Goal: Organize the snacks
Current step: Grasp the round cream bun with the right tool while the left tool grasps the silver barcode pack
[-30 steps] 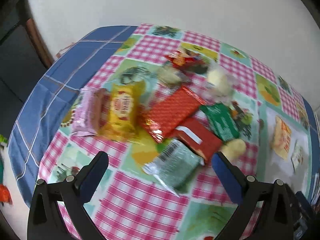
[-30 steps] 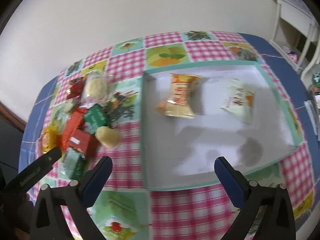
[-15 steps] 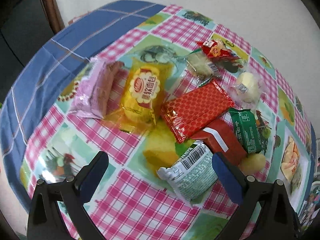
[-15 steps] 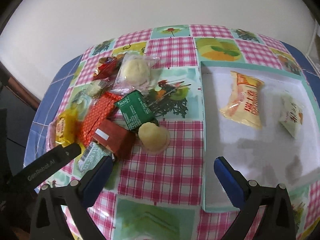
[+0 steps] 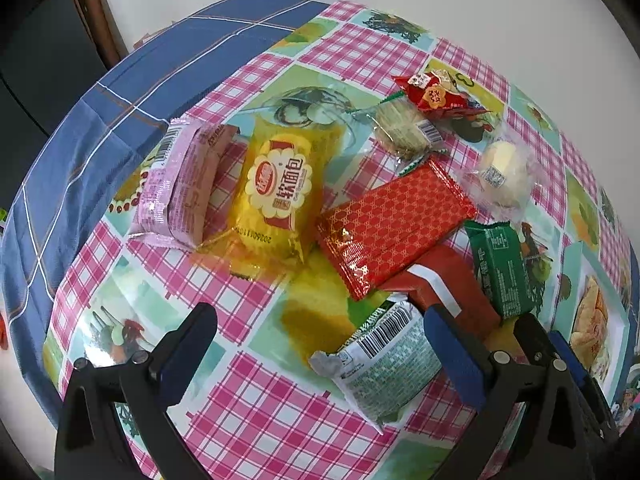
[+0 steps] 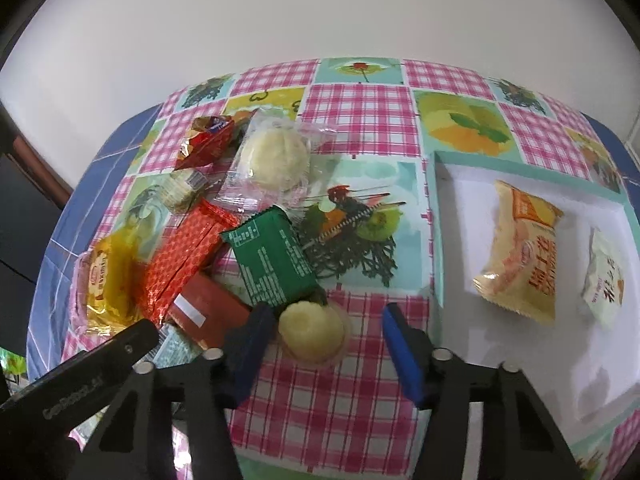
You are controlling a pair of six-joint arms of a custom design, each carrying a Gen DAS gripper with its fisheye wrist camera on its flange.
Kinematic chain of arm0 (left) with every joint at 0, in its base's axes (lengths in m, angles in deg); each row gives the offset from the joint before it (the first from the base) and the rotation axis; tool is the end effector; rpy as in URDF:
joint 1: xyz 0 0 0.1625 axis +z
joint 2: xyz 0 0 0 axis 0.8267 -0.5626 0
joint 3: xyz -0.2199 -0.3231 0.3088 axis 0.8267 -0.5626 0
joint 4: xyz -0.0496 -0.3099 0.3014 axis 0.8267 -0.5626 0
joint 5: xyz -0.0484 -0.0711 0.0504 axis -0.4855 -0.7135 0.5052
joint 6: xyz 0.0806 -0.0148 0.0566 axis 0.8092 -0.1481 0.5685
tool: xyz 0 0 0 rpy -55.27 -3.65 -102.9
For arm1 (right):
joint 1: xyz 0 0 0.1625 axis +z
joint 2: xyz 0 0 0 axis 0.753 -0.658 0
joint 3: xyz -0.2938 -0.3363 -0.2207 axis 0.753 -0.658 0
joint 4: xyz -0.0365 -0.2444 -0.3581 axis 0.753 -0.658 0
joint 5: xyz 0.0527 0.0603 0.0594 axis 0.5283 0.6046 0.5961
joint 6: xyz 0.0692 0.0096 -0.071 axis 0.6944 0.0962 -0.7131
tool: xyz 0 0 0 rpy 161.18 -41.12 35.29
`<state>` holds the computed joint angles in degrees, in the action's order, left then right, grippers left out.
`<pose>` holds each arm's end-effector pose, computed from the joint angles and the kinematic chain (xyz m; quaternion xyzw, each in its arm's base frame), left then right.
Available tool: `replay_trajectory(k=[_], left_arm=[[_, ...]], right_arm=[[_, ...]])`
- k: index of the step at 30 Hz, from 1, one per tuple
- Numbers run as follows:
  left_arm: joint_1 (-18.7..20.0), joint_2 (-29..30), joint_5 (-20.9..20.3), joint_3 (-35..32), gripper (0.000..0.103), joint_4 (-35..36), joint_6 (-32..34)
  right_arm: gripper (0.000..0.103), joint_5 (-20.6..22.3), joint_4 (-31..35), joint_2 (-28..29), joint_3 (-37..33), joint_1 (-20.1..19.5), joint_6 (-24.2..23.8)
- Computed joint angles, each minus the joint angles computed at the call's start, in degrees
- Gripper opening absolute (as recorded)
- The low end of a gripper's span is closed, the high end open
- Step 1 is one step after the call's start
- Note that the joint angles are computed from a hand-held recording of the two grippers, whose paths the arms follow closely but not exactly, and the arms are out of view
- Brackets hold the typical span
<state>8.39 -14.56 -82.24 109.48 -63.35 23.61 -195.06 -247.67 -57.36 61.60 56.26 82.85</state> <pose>-0.1066 -0.6982 0.1832 -0.0519 0.9086 -0.1949 0.3658 0.2542 -0.6874 0.0265 0.0016 -0.9107 0.2726 0.3104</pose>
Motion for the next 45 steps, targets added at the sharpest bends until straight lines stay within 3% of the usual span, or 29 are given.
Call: replay_trajectory(k=[4,6,14,21,23,27,32,36,40,45], left_arm=[[0.3,0.0,-0.4,-0.4,0.103,-0.7,0.3],[0.4,0.0,-0.6,-0.4,0.103,-0.8,0.5],[0.4,0.4,-2.8,-0.8,0.103,-1.4,2.7],[0.0,0.9,-5.2,-0.9,0.103,-2.7,7.3],[-0.4,1.3,-5.1,-1.0,0.102,-2.8,9.1],[-0.1,1.7,-7.6,-1.5,0.081,-1.7,10.1],[1.4,1.7,-12.3,-2.0,0.081,0.3,6.7],[2.1,1.3,-12.8,-1.6,0.081,0.0,4.3],[2.2,0.8,-11.1,-1.0,0.081,-0.6,2.2],[2.4,0.0,-11.1,-0.1,0.081,-1.1,0.8]], right_arm=[[0.039,0.8,0.7,0.6,-1.0,-0.3,-1.2],[0.037,1.2,0.9,0.6,-1.0,-0.4,-1.4],[0.037,0.2,7.0,-0.4,-0.3,-0.4,1.2],[0.037,3.0,8.6,-2.6,2.1,-1.2,4.1],[0.037,3.1,8.1,-2.8,2.3,-1.2,4.2],[0.037,3.5,7.0,-3.4,2.7,-1.3,4.1],[0.037,1.7,6.5,-3.0,2.7,-1.3,3.5],[0.039,1.7,4.7,-3.0,3.0,-1.7,3.3],[0.052,1.6,3.2,-2.6,2.7,-1.7,2.3],[0.053,1.1,0.5,-2.0,2.1,-1.6,0.9]])
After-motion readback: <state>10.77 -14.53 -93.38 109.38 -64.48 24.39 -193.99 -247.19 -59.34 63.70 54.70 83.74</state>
